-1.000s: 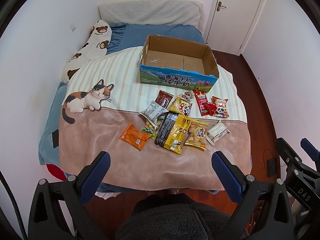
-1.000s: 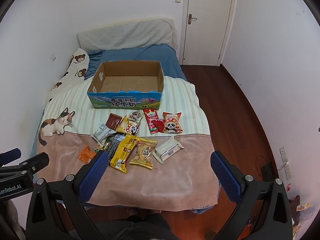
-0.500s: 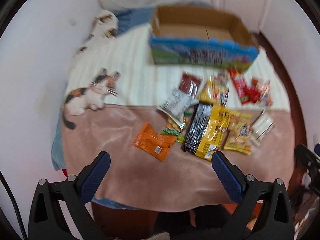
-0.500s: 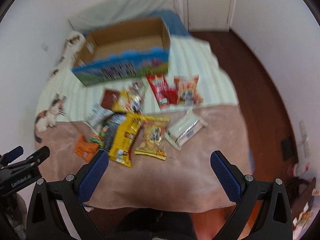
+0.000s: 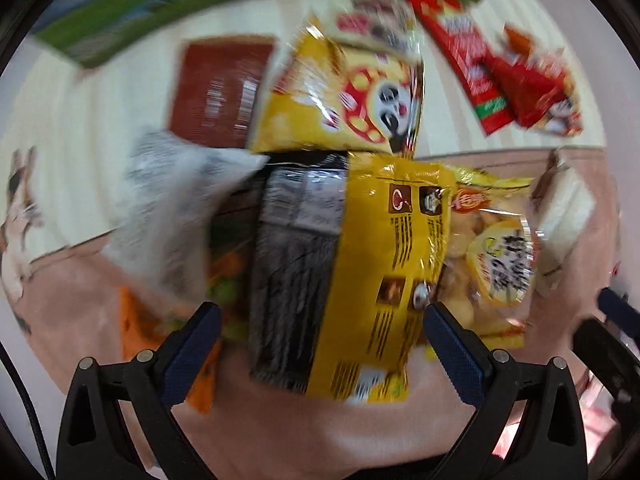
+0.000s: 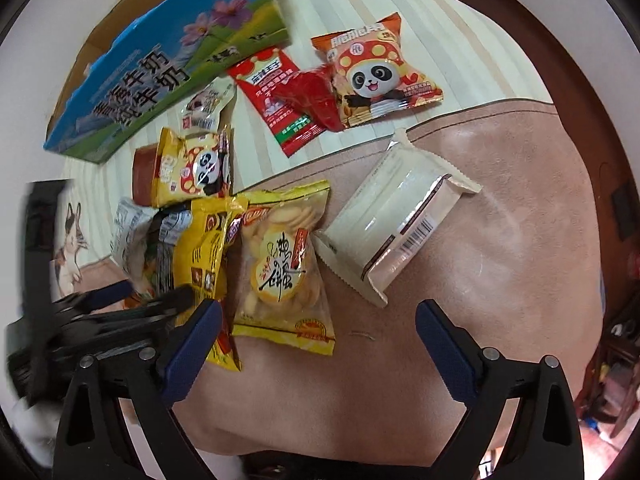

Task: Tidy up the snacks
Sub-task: 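Grasp the yellow-black bag with the left tool while the right tool grasps the yellow chip bag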

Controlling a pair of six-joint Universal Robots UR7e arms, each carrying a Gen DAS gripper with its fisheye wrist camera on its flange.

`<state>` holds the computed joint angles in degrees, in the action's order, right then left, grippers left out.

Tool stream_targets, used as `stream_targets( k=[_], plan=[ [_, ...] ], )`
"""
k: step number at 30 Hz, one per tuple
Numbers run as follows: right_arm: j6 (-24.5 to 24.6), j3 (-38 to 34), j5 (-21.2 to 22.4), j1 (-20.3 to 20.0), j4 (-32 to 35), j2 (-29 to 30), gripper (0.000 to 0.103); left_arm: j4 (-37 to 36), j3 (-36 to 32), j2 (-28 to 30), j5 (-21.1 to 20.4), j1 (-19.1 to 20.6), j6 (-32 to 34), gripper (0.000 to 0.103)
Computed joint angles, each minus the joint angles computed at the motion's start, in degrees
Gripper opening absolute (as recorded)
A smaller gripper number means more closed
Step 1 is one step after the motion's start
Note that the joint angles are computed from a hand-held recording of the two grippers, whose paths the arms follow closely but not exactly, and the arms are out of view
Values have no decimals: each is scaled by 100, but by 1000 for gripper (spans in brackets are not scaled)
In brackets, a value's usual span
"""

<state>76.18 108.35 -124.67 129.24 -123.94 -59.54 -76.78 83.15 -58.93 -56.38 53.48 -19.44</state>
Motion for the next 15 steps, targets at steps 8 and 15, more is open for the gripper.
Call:
stream_targets(
  k=[8, 15],
  plan=[
    [-117, 147, 122, -55, -74, -194, 91, -452, 162, 97, 24, 181, -301, 86],
    [-561, -225, 114, -163, 41, 132, 89, -214, 536, -423, 323, 169, -1744, 86]
  ],
)
